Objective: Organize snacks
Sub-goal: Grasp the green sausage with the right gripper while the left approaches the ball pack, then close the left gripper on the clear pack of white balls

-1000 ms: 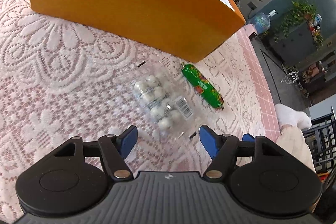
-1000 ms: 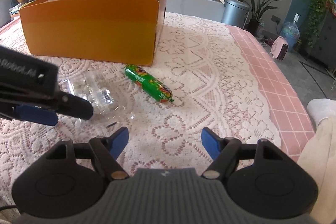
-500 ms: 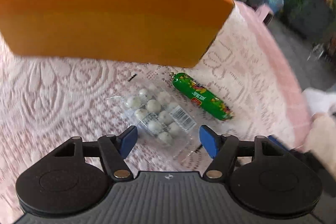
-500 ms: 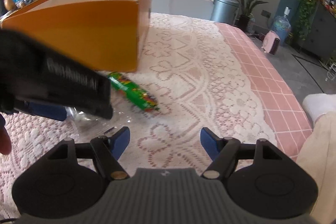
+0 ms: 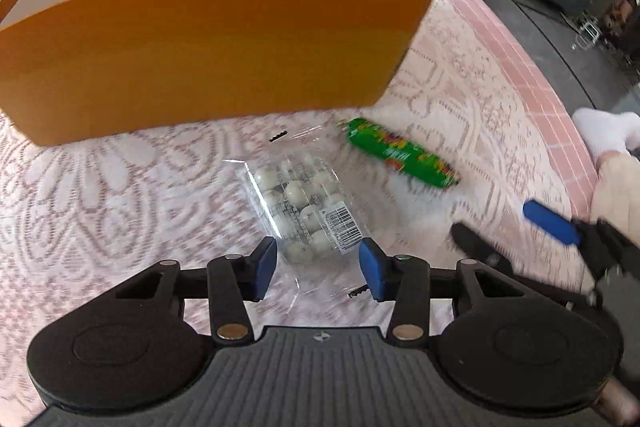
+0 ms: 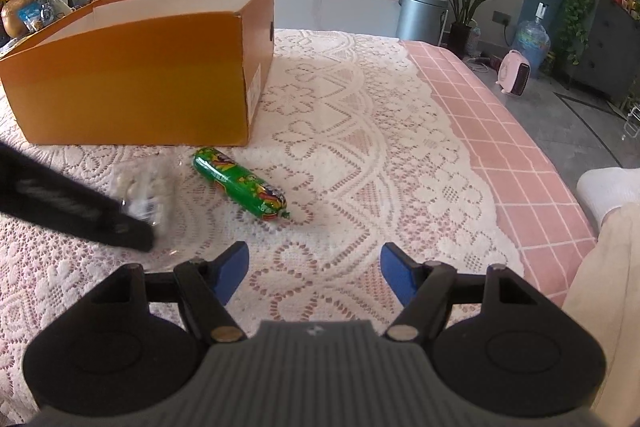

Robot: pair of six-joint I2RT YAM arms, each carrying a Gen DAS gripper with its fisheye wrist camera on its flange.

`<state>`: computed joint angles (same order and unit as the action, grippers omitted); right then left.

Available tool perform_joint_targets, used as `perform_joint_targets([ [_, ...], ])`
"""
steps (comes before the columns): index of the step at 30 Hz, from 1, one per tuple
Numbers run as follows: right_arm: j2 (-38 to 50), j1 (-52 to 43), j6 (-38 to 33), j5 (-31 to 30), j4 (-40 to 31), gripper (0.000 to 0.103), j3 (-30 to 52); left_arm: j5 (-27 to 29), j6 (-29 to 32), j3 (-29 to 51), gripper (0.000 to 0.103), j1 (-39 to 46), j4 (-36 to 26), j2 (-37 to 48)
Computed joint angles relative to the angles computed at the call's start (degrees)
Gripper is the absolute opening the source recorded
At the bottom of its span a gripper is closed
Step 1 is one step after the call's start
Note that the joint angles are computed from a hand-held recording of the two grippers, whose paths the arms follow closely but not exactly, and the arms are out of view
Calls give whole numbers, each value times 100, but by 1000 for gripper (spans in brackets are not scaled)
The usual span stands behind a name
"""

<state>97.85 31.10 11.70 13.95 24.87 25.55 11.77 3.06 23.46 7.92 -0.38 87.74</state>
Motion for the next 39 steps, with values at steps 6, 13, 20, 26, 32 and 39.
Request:
perform_joint_targets([
  [6,-124,-78,-162,-530,239,65,-30,178,588,136,51,809,-643,-236],
  [13,230,-135,-1225,-1063,147,55,508,638,-300,-61,78,1069,-249,-211],
  [20,923,-511,-2088,-1679,288,50,1041,-441,-1283,-354,86,-63,809,282],
  [26,1089,-509,-1924,-1868,223,38,1127,-913,-1174,-383,89,-453,1258,579],
  [32,735,-322,-2066,-2139,451,33,695,-788,-554,-389,86,29,1010,467],
  [39,1110,-25,-1692,-1467,768,28,874,-982,-653,-574,88,-50,1272,263],
])
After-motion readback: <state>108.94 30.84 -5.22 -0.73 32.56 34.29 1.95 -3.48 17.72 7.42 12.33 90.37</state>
